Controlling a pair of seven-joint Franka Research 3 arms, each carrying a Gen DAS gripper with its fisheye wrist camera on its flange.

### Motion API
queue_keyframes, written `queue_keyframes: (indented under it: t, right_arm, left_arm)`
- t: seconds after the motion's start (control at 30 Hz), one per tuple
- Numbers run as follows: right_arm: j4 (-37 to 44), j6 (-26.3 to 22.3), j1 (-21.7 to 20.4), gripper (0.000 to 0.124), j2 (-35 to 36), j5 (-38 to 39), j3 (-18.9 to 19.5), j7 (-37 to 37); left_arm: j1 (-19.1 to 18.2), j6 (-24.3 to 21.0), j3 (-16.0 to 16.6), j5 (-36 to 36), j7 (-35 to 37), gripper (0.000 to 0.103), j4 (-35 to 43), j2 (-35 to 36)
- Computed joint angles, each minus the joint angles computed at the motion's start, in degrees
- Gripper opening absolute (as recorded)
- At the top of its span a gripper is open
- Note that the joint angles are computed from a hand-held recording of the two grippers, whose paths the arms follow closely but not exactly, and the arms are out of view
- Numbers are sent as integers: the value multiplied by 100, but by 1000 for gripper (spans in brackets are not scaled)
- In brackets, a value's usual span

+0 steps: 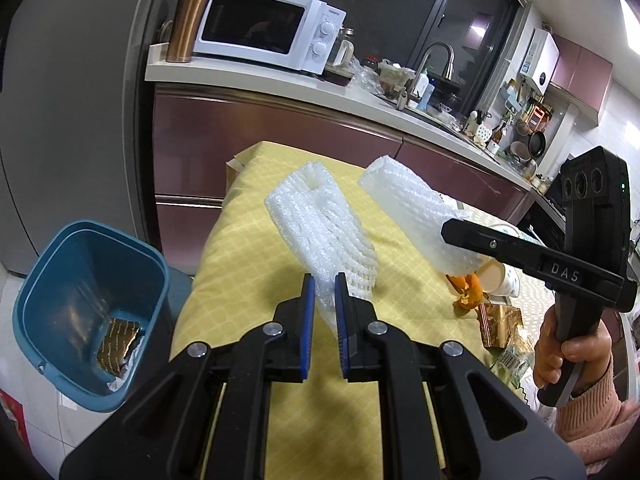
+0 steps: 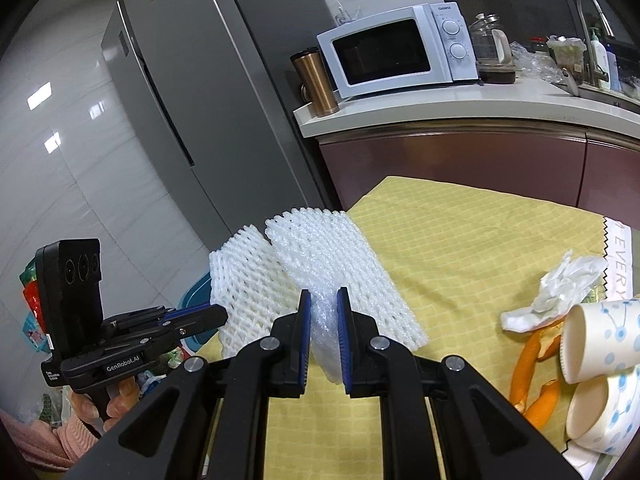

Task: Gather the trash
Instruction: 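Grasp a white foam net with the right tool and lift it, then carry the foam net to the teal bin and open the right tool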

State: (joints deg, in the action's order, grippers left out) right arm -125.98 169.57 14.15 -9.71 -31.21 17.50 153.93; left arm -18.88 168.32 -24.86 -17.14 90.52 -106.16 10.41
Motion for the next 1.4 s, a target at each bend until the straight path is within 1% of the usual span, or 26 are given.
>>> queue_keyframes:
  t: [0.2,0.67,0.73,1.0,1.4]
  right_arm:
    - [110,5,72,11,96,-31,1,-15]
    - [475,60,531,11,482,63,-257,-281]
    - [532,66,621,11,536,138,-316,-384]
    - [776,55,959,11,792,531,-518,-852]
    - [1179,20,1384,11,1188,1074,-795,-1487]
  left_arm:
    - [38,104,25,-169,83,11,-267,-243]
    - [-85,235,321,-505,187,11,-728,-685]
    - [-122,234,390,-484,122,11,-787,-743]
    - [-211,266,587,-758,228,11,-1037,-966]
    - [-323,350,871,-437,-267,11,-1349,-1213]
